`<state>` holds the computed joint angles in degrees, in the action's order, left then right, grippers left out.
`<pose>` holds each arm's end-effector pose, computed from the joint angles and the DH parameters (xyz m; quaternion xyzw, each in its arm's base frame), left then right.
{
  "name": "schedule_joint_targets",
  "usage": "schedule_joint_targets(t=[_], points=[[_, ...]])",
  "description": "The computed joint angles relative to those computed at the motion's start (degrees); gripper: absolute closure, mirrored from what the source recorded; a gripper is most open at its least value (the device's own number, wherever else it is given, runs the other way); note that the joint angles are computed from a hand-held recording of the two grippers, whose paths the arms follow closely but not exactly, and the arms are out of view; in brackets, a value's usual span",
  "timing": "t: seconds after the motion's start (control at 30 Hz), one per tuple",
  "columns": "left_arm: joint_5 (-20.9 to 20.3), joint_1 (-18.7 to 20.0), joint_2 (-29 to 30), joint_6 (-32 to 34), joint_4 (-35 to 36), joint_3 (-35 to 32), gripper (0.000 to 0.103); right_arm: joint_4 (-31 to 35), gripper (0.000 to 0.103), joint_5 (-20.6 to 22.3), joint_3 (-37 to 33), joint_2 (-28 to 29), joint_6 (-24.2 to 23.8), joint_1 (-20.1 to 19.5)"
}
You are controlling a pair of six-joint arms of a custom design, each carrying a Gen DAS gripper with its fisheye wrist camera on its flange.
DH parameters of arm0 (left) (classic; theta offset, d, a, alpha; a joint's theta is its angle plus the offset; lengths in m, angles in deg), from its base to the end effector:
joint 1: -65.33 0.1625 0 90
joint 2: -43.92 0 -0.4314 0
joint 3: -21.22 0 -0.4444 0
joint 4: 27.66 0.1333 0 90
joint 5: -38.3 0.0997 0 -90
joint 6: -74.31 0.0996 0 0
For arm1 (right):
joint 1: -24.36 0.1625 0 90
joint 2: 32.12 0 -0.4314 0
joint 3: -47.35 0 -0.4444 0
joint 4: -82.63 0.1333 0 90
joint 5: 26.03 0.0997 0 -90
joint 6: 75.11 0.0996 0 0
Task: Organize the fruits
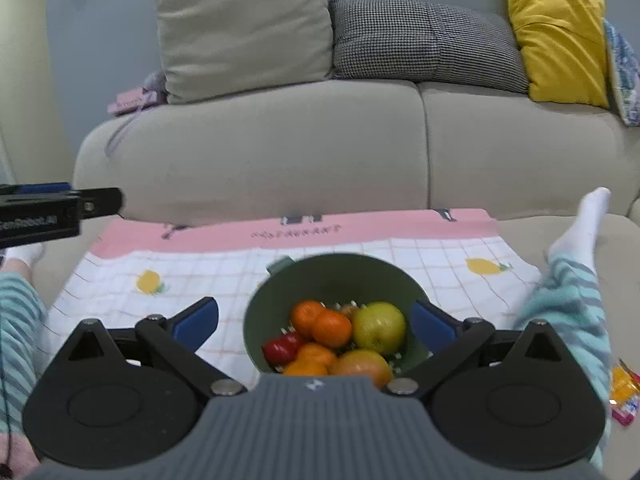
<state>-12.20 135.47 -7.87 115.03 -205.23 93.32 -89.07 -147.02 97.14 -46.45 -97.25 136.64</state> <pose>-0.0845 -0.8127 0.4095 0.2337 0.7711 -0.4617 0.3711 0.4211 -0.8115 0.0244 0.2379 -0.8602 0.3787 0.2452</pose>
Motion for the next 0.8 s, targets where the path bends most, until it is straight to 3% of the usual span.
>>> schedule_joint_targets(t=[0.2, 0.33, 0.8], points=[[2.9, 0.6, -1.9, -0.8, 4.0, 3.9, 0.016, -4.7, 0.004, -5.6, 2.1, 1.2, -4.9, 0.7], [3.0, 1.2, -1.6, -1.3, 8.0, 4.0, 0.016, -2.2, 0.004, -5.3, 2.9, 1.1, -4.3, 0.2], [6.8, 2.4, 0.6, -2.4, 11.5, 2.0, 0.016, 0.2, 0.004, -2.4, 0.9, 2.9, -4.1, -1.1]])
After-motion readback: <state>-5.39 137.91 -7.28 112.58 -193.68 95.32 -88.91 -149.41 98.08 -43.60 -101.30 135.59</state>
